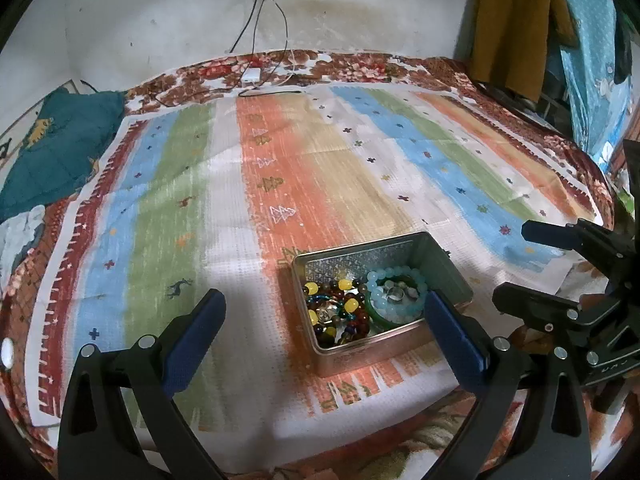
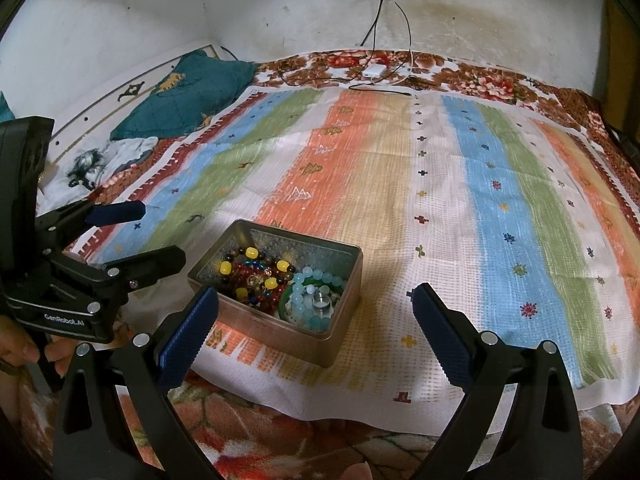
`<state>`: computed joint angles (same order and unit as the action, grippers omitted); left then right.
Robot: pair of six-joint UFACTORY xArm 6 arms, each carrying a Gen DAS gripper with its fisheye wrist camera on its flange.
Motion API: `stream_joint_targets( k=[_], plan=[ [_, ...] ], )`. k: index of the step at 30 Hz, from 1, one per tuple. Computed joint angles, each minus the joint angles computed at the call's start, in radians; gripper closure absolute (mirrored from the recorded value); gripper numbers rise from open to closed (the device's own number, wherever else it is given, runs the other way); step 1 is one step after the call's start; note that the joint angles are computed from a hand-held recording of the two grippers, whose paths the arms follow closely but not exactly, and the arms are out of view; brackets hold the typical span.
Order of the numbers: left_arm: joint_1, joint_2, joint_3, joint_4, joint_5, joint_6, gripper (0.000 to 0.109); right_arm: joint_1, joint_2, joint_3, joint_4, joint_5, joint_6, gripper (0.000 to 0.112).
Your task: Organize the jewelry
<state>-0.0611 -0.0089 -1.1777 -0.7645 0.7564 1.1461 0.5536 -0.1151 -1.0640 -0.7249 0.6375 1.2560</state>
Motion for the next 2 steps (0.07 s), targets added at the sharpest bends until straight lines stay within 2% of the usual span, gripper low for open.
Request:
stream_joint_targets(
  k=[2],
  plan=[
    [0.001,-0.005,0.004,0.001,0.001,0.0,0.011,0.0,0.0,0.002,0.0,-0.001,0.0,0.014]
  ],
)
